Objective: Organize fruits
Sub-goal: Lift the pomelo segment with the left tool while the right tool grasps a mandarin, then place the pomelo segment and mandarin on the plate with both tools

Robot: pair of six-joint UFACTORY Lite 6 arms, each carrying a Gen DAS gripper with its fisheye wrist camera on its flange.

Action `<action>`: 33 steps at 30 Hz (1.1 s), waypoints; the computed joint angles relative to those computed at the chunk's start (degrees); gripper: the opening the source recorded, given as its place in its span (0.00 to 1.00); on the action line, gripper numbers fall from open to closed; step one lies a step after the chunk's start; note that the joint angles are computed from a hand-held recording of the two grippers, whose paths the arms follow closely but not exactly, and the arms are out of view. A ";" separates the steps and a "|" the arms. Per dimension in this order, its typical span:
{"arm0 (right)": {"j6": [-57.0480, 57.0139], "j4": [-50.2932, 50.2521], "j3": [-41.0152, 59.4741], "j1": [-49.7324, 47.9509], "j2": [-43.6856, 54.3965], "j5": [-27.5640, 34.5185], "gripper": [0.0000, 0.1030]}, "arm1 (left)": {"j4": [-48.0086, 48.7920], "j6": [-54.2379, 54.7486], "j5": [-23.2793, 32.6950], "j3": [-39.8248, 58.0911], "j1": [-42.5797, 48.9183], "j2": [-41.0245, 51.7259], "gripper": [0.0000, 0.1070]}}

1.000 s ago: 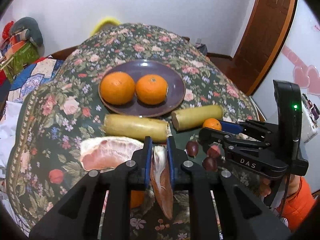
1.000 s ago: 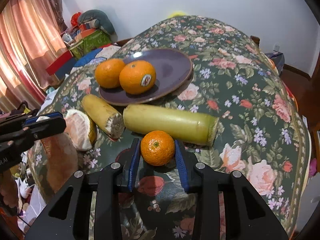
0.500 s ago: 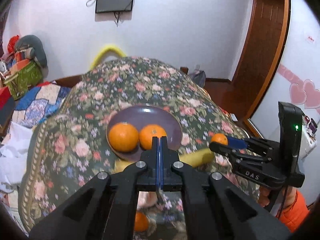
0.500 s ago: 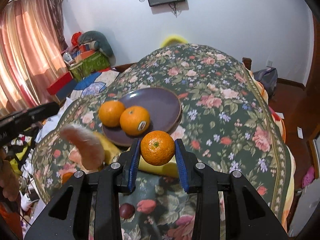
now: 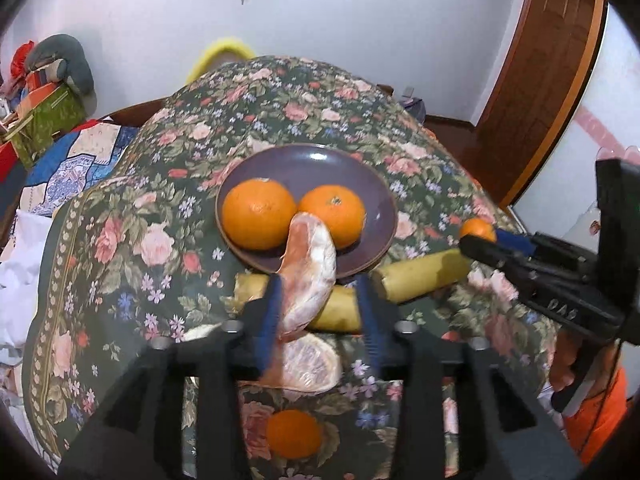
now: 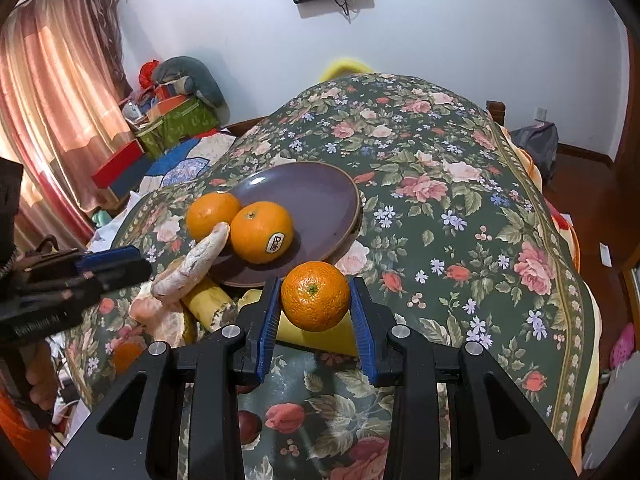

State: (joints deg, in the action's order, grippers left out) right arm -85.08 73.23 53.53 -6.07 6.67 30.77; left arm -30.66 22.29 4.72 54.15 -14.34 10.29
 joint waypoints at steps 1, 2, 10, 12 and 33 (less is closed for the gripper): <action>-0.13 -0.02 0.06 0.13 0.22 -0.08 0.31 | 1.00 -1.00 -0.10 0.08 0.16 0.43 0.47; -0.11 -0.06 0.10 0.17 0.35 -0.14 0.31 | 0.78 -0.66 -0.21 0.33 0.30 0.94 0.49; -0.31 0.01 1.92 1.12 3.21 -1.02 0.31 | -8.42 10.08 3.48 9.52 2.12 11.12 0.49; -0.34 0.00 2.42 1.17 3.82 -1.08 0.31 | -7.58 9.41 4.67 13.01 2.51 14.90 0.49; -0.13 -0.05 9.89 2.67 11.19 -2.31 0.31 | -1.38 4.66 2.56 19.28 1.30 21.52 0.34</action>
